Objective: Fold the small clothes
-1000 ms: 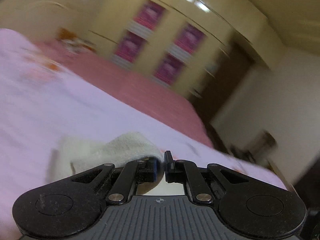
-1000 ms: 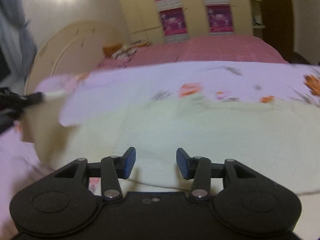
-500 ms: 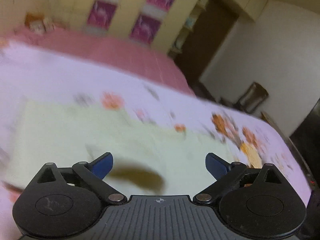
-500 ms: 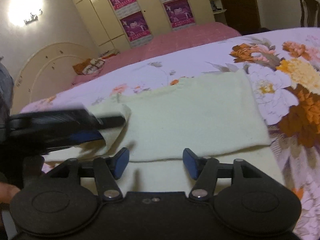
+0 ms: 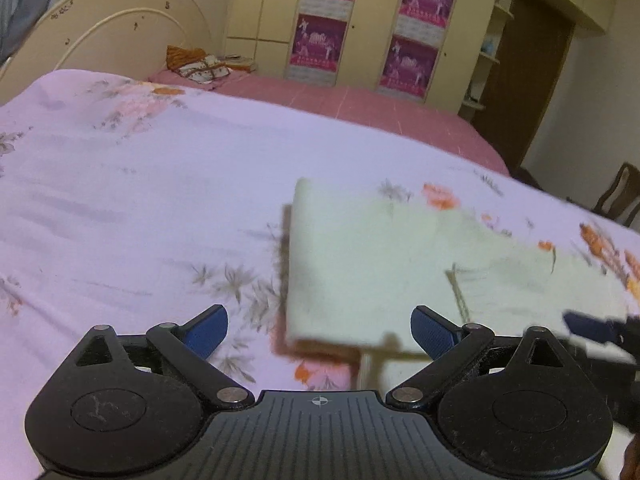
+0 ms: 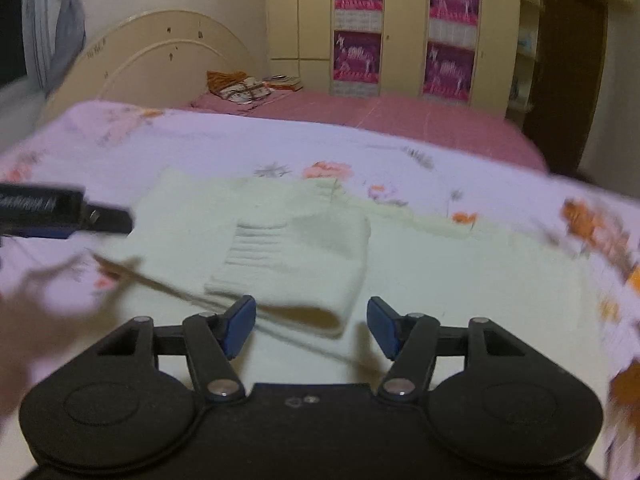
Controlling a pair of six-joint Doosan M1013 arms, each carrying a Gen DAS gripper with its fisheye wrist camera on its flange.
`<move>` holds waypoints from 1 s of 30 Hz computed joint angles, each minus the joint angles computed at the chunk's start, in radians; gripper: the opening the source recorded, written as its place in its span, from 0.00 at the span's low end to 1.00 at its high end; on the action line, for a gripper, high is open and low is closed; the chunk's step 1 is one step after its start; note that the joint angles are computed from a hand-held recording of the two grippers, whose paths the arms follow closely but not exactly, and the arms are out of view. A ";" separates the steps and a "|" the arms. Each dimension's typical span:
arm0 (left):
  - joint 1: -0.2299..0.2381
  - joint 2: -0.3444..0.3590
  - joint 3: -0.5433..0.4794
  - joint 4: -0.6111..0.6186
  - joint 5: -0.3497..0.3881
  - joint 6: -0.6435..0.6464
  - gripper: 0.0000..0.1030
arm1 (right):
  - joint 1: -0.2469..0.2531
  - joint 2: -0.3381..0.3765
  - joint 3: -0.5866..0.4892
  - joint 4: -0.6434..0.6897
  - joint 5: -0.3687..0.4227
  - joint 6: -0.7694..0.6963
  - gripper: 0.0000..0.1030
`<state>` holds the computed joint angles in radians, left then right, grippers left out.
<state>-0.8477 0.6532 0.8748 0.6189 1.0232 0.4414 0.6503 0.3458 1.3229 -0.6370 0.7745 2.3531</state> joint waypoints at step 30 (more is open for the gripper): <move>-0.018 0.055 -0.063 -0.025 0.020 0.066 0.95 | 0.032 -0.024 0.037 -0.248 0.034 0.034 0.45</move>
